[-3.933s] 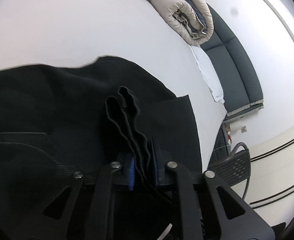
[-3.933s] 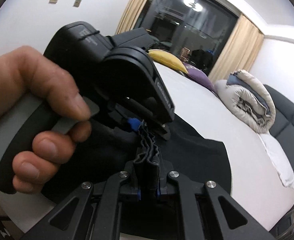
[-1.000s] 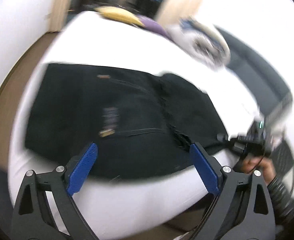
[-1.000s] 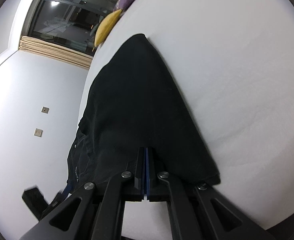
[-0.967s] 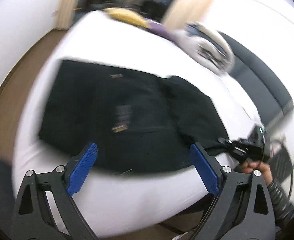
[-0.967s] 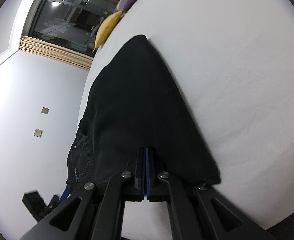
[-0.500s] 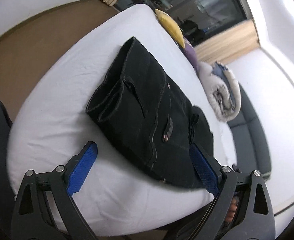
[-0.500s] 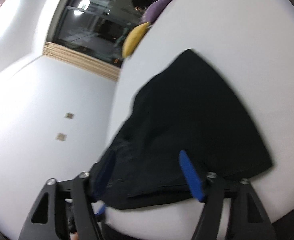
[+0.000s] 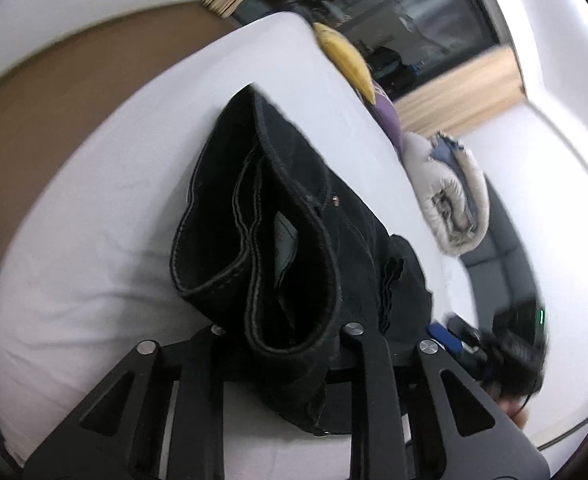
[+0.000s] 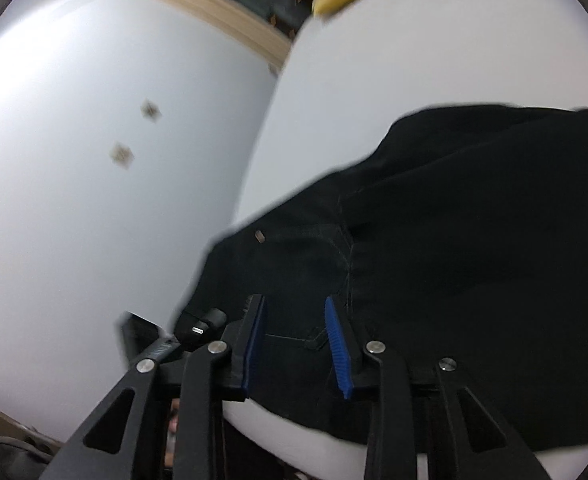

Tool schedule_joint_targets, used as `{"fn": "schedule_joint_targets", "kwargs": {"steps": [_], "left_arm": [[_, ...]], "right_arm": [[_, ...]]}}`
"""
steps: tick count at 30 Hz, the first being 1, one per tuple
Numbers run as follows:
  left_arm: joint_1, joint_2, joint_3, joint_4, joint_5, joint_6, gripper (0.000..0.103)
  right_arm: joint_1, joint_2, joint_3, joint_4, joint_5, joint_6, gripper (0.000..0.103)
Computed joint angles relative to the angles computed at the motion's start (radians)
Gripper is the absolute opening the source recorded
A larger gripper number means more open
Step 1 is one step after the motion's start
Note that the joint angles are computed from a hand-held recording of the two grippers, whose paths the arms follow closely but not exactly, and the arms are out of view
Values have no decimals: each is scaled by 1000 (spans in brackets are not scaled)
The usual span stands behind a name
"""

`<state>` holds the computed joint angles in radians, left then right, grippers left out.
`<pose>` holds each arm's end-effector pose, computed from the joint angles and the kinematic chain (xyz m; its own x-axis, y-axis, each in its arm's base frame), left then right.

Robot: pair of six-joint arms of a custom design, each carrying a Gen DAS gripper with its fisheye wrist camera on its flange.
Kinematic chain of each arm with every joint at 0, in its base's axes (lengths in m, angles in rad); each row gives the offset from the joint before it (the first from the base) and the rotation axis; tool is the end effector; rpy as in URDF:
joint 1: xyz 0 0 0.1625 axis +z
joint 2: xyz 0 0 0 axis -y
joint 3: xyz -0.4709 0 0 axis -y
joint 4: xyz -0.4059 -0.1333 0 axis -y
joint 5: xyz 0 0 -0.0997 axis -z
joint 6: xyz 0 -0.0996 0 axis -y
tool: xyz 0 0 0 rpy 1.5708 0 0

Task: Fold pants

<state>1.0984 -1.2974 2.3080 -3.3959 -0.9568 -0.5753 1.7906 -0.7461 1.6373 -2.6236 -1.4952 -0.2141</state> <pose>-0.0443 -0.5057 0.2887 -0.9406 -0.3335 0.0640 -0.2378 0.5120 -0.8254 0.2934 -0.6674 0.0844 -0.9026 -0.4287 -0.0387 -0.4165 0.8925 -0.1731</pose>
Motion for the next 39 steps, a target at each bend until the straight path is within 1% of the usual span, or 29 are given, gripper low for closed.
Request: {"fn": "schedule_joint_targets", "kwargs": {"steps": [2,4,5,6,7,9,12,14,16,19,21,23,24,25,26,27,28,29,30,31,33,35,36,38,39], "left_arm": [[-20,1,-18,27,43,48,17],[-37,7,-33,41,71,77,17],[-42,10,-43,50,85,98,17],[-62,12,-44,62,105,94,17],[-66,16,-53,68,114,109,17],[-93,19,-61,88,142,118,17],[-136,25,-66,112,188,136,17],[-160,30,-85,157,222,156,17],[-183,43,-114,205,255,174,17],[-214,76,-155,236,287,209,17],[-230,96,-185,259,296,232,17],[-244,112,-220,300,294,241,17],[-253,129,-242,313,292,251,17],[-260,142,-263,326,291,263,17],[-267,160,-288,341,289,279,17],[-274,183,-318,360,286,301,17],[-280,210,-348,377,282,326,17],[-284,237,-376,390,275,346,17],[-289,270,-412,418,266,367,17],[-294,301,-446,452,258,385,17],[-305,383,-514,501,248,449,17],[-315,456,-556,539,251,507,17],[-319,482,-566,553,252,520,17],[-328,523,-580,575,253,541,17],[-331,535,-582,593,252,543,17]], "right_arm": [[9,33,-36,48,-49,1,30],[14,82,-102,100,-84,19,29],[16,97,-120,107,-102,29,29],[17,112,-138,115,-125,43,27],[19,130,-161,137,-160,60,16],[15,157,-190,160,-210,93,0],[-6,157,-176,151,-189,109,0],[-4,161,-167,127,-208,91,0],[6,161,-149,95,-242,69,0],[13,165,-128,49,-252,59,0],[8,162,-108,16,-233,44,0],[-12,135,-67,-16,-185,19,0],[-23,120,-48,-30,-141,14,0],[-33,102,-27,-34,-102,25,11],[-45,81,-7,-39,-60,43,25],[-62,49,29,-75,1,57,60],[-78,21,68,-131,51,66,79],[-92,-3,98,-180,89,73,83],[-105,-25,116,-200,122,76,84],[-128,-49,124,-178,178,81,84],[-167,-77,116,-109,264,89,84],[-188,-96,117,-91,286,81,84],[-204,-95,90,-60,295,65,84],[-230,-103,78,-23,333,46,88],[-241,-105,74,-2,341,42,93]]}}
